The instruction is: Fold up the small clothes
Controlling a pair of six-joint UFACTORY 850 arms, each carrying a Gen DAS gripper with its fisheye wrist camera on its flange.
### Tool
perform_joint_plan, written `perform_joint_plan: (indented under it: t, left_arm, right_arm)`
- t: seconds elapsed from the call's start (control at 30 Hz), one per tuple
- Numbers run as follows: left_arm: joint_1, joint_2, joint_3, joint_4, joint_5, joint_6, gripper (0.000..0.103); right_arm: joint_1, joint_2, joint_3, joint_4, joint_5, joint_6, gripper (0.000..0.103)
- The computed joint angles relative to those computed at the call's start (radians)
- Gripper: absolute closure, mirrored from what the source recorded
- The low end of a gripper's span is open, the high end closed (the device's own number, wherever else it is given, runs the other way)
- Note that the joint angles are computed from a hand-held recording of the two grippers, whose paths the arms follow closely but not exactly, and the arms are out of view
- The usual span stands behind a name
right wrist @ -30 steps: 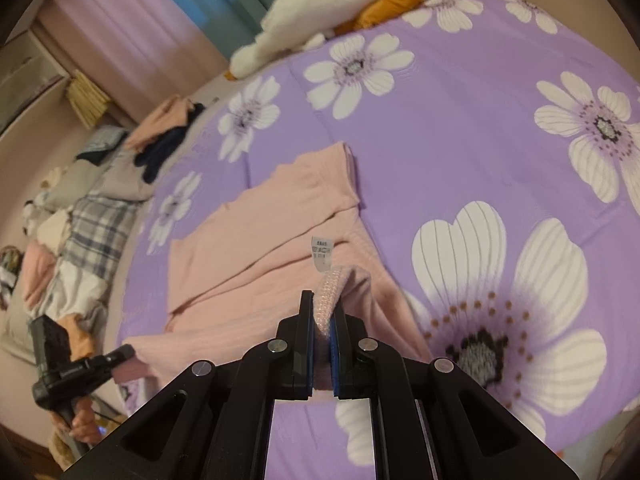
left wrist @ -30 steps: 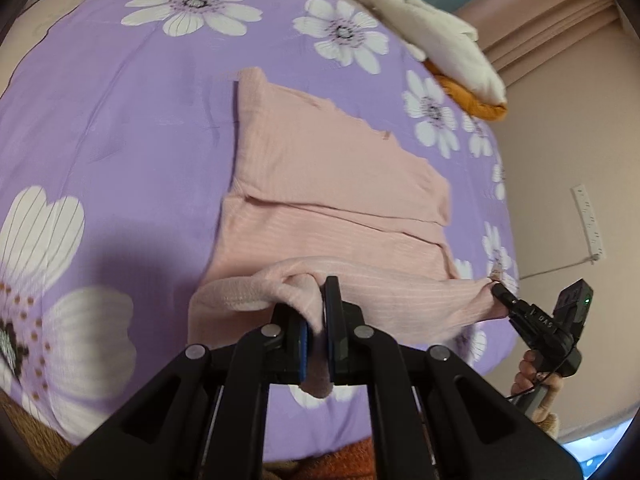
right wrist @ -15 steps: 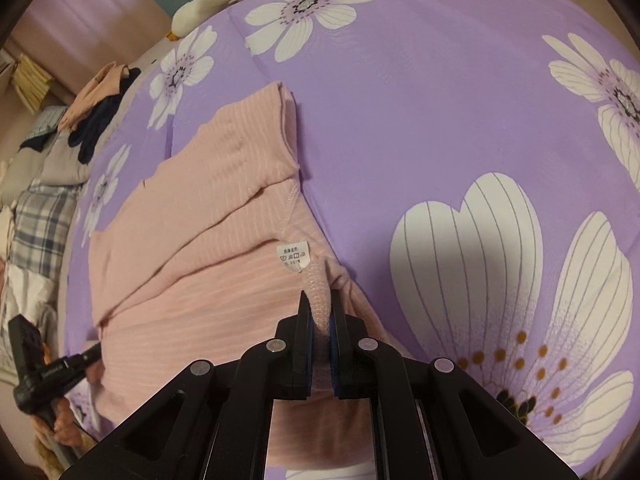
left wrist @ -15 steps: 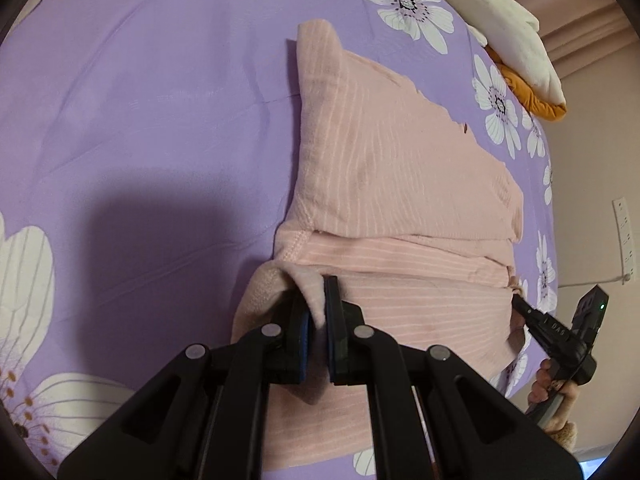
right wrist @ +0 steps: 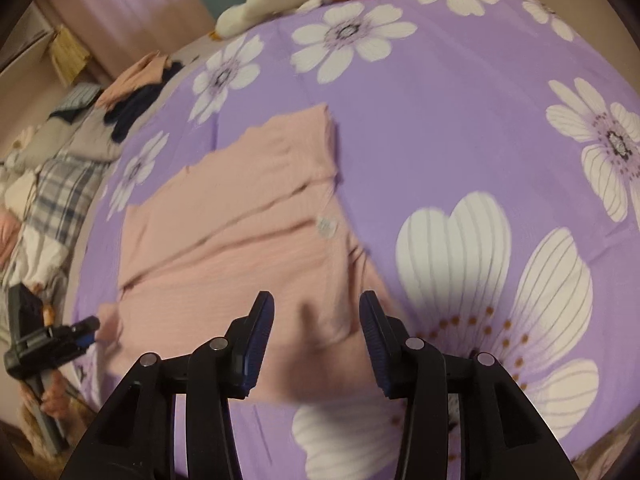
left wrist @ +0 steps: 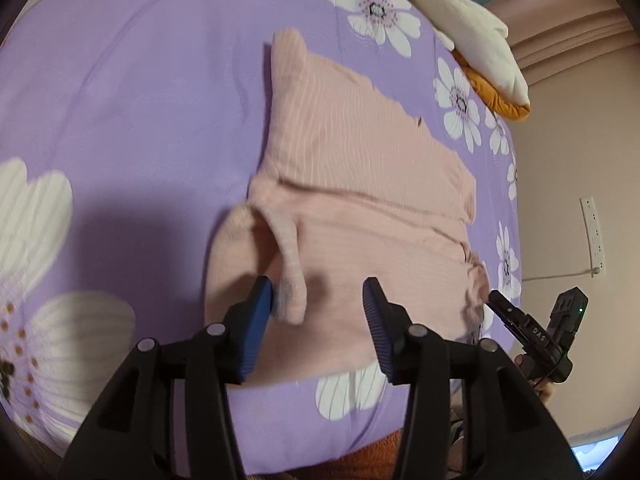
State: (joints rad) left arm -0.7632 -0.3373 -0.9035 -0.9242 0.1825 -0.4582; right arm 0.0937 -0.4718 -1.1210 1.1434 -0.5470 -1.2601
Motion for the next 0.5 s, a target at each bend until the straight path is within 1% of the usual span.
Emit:
perform_joint_plan:
  t: [0.07,0.1,0.13,0.17,0.23,0.27,0.33,0.43,0.5]
  left_arm:
    - [-0.003,-0.019,-0.013,-0.008,-0.006,0.006,0.060]
    - [-0.003,-0.026,-0.019,-0.029,-0.006,0.025,0.062]
    - [-0.003,-0.033,-0.024,-0.062,-0.005,0.056,0.071]
    - [0.000,-0.038,-0.028,-0.089,-0.005,0.083,0.081]
    - [-0.002,-0.040,-0.032,-0.226,0.008,0.210,0.096]
    - [-0.002,-0.039,-0.035,-0.268,0.011,0.256,0.094]
    - [-0.002,-0.029,-0.034,-0.293,0.030,0.296,0.095]
    - [0.009,-0.018,-0.041,-0.301,0.053,0.327,0.096]
    - [0.025,-0.011,-0.043,-0.288,0.066,0.323,0.096]
  right_arm:
    - [0.024,-0.016,-0.012,-0.055,0.018,0.048,0.059]
    - [0.032,-0.024,-0.014,-0.077,0.031,0.072,0.059]
    - [0.037,-0.030,-0.014,-0.084,0.039,0.083,0.064]
    - [0.040,-0.041,-0.021,-0.100,0.039,0.102,0.078]
    - [0.042,-0.055,-0.031,-0.126,0.023,0.134,0.097]
    - [0.043,-0.053,-0.030,-0.110,0.011,0.115,0.096]
    - [0.041,-0.050,-0.038,-0.077,-0.015,0.070,0.096]
    - [0.029,-0.052,-0.059,-0.007,-0.087,0.014,0.097]
    - [0.028,-0.056,-0.081,0.033,-0.108,-0.006,0.097]
